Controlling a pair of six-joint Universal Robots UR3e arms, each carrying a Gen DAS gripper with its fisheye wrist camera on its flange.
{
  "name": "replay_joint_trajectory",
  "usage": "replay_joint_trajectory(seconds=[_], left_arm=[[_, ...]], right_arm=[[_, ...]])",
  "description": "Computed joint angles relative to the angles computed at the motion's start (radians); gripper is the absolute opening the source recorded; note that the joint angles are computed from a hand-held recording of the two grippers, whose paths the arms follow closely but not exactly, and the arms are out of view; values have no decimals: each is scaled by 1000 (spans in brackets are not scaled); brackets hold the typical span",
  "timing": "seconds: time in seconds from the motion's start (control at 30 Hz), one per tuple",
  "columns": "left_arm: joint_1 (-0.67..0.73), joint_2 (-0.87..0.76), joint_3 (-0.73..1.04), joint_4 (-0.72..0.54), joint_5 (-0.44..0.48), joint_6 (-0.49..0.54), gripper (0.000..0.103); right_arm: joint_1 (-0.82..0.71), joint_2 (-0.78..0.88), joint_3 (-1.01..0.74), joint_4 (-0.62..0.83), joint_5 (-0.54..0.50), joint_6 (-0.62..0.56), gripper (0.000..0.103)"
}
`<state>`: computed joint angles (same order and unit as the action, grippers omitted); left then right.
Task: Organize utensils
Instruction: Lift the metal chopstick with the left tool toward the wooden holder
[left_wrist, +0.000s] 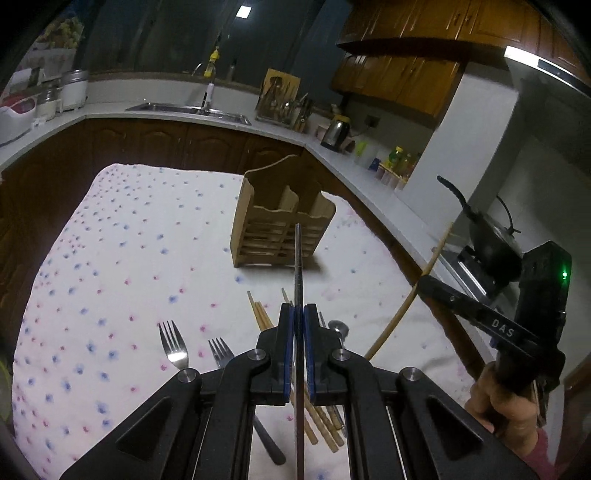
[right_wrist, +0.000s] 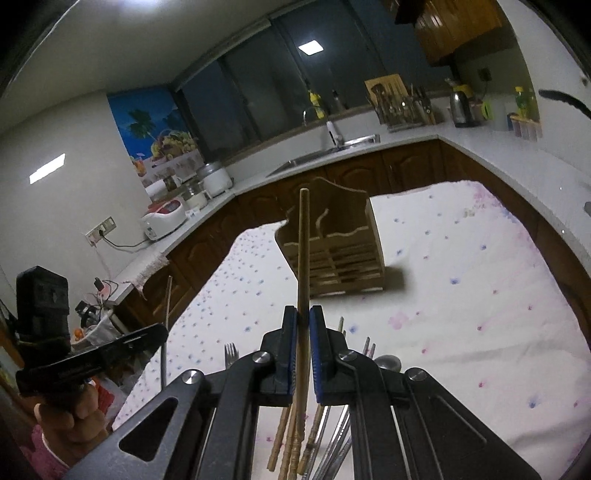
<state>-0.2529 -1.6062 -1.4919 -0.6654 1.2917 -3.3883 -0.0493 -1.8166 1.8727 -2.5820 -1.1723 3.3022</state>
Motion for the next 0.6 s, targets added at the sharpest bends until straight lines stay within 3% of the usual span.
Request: replay_joint_trajectory(seconds=[0.6], left_arm=[[21,-12,26,8,-23,-25,3]], right_arm=[[-3,-2,-48,-14,-3,-4,7]])
